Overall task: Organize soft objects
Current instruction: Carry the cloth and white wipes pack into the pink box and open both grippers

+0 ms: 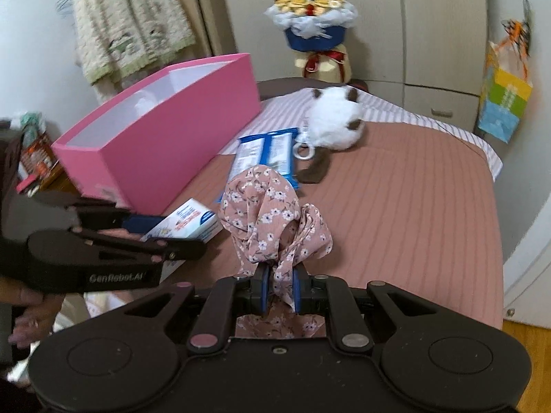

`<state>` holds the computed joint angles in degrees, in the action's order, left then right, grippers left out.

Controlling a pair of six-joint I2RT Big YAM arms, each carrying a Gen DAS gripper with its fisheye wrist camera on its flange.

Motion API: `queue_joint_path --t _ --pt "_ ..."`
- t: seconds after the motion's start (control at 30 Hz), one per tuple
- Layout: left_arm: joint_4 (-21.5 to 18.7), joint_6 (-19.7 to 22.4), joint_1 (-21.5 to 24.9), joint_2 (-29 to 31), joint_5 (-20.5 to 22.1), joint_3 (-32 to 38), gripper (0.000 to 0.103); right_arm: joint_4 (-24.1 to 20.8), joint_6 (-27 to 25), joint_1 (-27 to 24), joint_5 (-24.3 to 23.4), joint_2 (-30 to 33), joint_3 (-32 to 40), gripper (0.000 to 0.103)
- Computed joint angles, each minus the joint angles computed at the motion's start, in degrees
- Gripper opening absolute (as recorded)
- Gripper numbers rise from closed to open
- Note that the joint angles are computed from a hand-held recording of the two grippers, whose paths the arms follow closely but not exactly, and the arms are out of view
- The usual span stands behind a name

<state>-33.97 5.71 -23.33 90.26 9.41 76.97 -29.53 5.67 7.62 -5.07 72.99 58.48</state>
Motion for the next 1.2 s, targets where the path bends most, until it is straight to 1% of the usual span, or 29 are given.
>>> queue_joint_path --t 0.1,0.17,0.27,0.4,0.57,0.8,0.87,0.93,1.07,1.13,1.2 --pt "-2.07 0.97 1.07 -1.26 2.17 -0.28 0.039 -2.56 -1.37 1.30 -0.58 -0.86 0.68 0.016" --pt "-4.25 1.56 2.05 -2.07 4.25 -0.25 0.039 -4.58 -2.16 2.15 -1.18 -1.12 1.43 0.016" --pt "-6.84 2.23 3.72 -3.57 6.91 -0.69 0.039 -5.85 -1.90 3.24 -2.75 -1.73 1.79 0.016" --pt "-10.77 4.13 6.23 -5.53 10.26 -1.01 0.039 -7.95 -1.88 5.02 -4.63 -2.44 2.82 0.016" --pt "-18.53 7.70 10.57 -7.54 15.28 0.30 0.039 -11.08 -1.56 6.93 -7.66 -2.08 5.70 0.016" --pt "-26.24 13.20 15.68 -9.26 17.78 3.76 0.039 -15.56 -0.76 8.69 -13.19 0.76 11.69 0.017" --pt "-26.58 14.08 16.82 -9.77 18.01 4.63 0.039 -16.29 -0.80 9.29 -13.88 1.88 13.69 0.017" --pt "-25.50 14.16 17.64 -10.17 18.06 5.32 0.039 -16.37 -0.82 9.78 -14.65 2.78 15.52 0.017" --pt "-22.28 13.45 19.36 -9.79 19.20 7.27 0.039 -14.50 -0.91 10.81 -14.44 4.65 18.98 0.017" --pt "-21.46 13.57 19.69 -8.71 19.09 8.98 0.039 -13.26 -0.89 11.06 -14.50 6.16 21.19 0.017" --pt "-21.19 13.91 19.83 -7.22 18.61 11.19 0.039 -12.18 -1.13 11.55 -13.19 7.56 23.09 0.017"
